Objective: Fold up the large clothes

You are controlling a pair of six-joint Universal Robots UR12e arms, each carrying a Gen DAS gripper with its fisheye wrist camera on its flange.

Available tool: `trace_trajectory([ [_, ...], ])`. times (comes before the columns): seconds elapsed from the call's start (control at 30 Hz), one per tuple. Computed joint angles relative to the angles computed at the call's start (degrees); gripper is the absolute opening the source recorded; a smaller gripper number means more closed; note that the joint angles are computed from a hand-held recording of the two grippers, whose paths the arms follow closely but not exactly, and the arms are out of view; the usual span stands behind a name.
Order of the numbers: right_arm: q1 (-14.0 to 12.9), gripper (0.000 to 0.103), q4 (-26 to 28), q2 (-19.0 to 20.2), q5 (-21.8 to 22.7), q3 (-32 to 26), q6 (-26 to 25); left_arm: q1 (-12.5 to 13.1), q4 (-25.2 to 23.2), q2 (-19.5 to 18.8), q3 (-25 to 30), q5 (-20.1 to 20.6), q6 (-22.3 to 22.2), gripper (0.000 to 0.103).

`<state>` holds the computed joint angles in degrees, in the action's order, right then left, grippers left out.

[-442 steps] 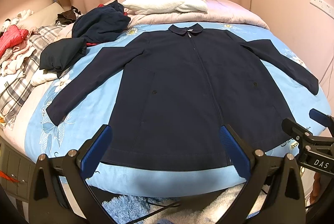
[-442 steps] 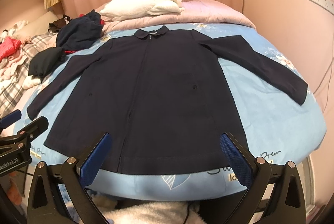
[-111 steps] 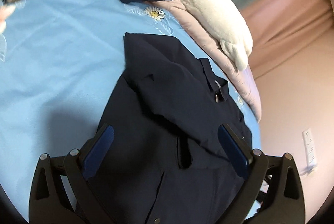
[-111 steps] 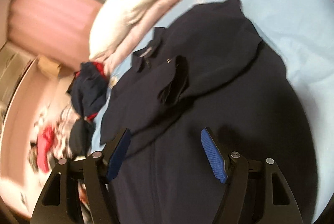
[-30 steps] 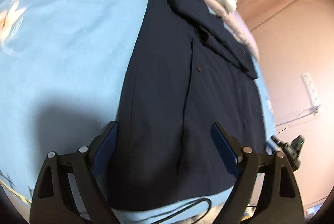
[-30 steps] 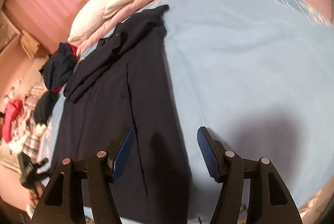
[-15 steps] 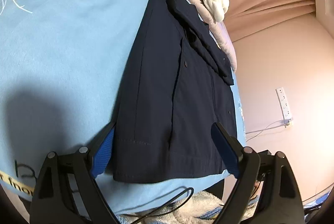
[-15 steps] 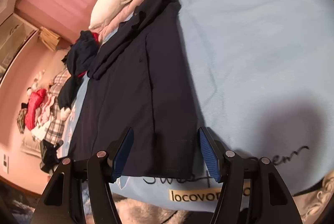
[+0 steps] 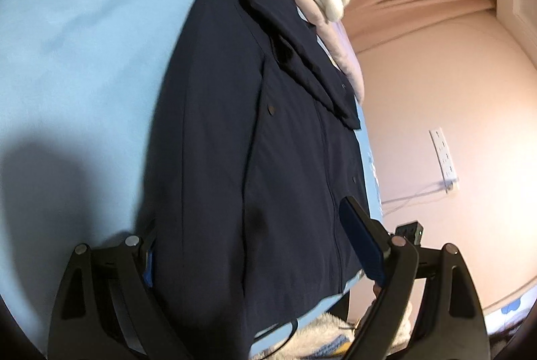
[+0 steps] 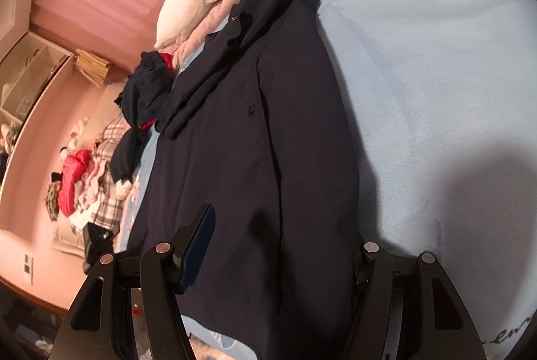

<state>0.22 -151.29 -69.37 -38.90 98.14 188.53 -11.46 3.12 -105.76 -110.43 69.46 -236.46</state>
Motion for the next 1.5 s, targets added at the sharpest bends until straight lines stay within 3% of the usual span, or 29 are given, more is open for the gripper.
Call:
trace_trajectory([
  [0.17, -0.7, 0.065, 6.0, -1.8, 2.0, 1.5, -6.4, -0.3, 0.8, 1.4, -2.2, -1.7, 0.3, 0.081],
  [0.3, -1.1, 0.065, 7.4, -3.0, 2.5, 2.8, -7.9, -0.8, 1.9, 2.0, -3.5, -1.4, 0.0, 0.079],
  [0.5, -0.6, 0.065, 3.3, -1.9, 2.9, 2.6, -3.6, -0.7, 1.9, 1.0, -2.4, -0.6, -0.5, 0.078],
  [0.7, -0.1, 0.065, -1.4, -0.7, 3.4, 2.2, 0.6, -0.8, -0.3, 0.2, -0.9, -0.4, 0.1, 0.065],
  [0.9, 0.1, 0.065, -2.9, -0.5, 3.1, 2.2, 1.5, -0.8, -0.5, -0.3, -0.2, -0.1, -0.2, 0.064],
  [1.1, 0.3, 0.065, -3.4, -1.1, 2.1, 2.7, 1.0, -1.0, -2.1, 0.4, -0.7, 1.3, -1.4, 0.04],
  [1.2, 0.8, 0.055, -3.1, -1.3, 0.3, 2.7, 0.8, -1.2, -3.1, 0.6, -0.9, 2.7, -2.6, 0.025],
  [1.27, 1.0, 0.042, -2.7, -1.3, 0.0, 2.5, 0.9, -1.2, -3.3, 0.7, -1.0, 3.2, -3.3, 0.022],
  [1.37, 1.2, 0.03, -2.5, -1.3, -0.8, 2.4, 0.9, -1.3, -3.4, 0.8, -0.9, 3.4, -3.6, 0.021],
  [1.5, 1.0, 0.017, -5.1, -1.0, 0.1, 2.5, 2.8, -1.5, -3.4, 0.9, -0.7, 4.5, -3.7, 0.012],
])
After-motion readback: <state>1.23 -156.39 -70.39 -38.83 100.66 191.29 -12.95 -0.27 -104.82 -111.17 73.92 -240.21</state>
